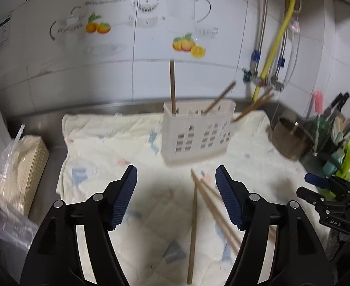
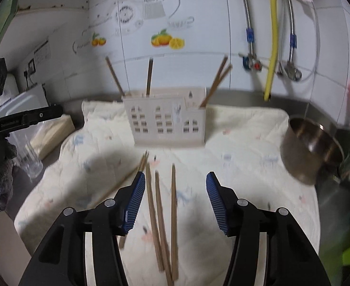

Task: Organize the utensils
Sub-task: 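Move both open tools back toward the loose chopsticks, then close the right tool on a single wooden chopstick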

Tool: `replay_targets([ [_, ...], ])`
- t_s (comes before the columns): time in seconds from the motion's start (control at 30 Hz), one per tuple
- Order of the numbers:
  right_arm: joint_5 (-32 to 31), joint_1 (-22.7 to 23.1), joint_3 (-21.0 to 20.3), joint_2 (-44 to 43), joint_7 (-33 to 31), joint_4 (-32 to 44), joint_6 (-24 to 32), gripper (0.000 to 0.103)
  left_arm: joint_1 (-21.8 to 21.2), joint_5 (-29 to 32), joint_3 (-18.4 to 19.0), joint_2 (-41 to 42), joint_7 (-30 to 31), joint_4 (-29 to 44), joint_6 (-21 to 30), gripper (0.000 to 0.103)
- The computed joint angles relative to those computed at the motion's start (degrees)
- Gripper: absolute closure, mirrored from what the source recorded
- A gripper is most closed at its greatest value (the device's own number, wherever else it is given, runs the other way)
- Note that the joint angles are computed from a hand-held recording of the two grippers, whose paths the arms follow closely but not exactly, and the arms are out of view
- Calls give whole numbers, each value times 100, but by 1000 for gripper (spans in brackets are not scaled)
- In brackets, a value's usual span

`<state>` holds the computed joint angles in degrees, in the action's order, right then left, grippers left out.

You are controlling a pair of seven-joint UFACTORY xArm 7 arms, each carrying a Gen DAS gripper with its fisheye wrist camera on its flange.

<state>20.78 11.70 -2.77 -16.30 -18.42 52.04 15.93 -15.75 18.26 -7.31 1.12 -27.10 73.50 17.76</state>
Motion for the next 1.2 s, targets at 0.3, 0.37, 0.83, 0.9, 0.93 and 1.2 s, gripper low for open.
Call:
replay_targets([
  [0.3, -486, -142, 165, -444, 391, -1064, -76, 54, 111, -40, -113, -540, -401, -1183, -254, 22],
  [0.37, -643, -195, 201, -469, 491, -1189, -57, 57, 147, -92, -144, -596, -407, -1320, -256, 22],
  [0.83, -565, -16, 60, -102, 360, -1173, -5, 80, 305, -270, -242, -857, -437, -1957, -257, 21],
  [0.9, -499, 12, 53, -13, 290, -1107, 1, 84, 303, -296, -254, -882, -409, -2005, -238, 21],
  [0.93, -476, 12, 61, 30, 271, -1071, 14, 85, 302, -316, -255, -888, -387, -2016, -231, 21],
  [1.2, -415, -77, 161, 258, 212, -909, 93, 94, 277, -443, -283, -936, -241, -2146, -229, 22],
])
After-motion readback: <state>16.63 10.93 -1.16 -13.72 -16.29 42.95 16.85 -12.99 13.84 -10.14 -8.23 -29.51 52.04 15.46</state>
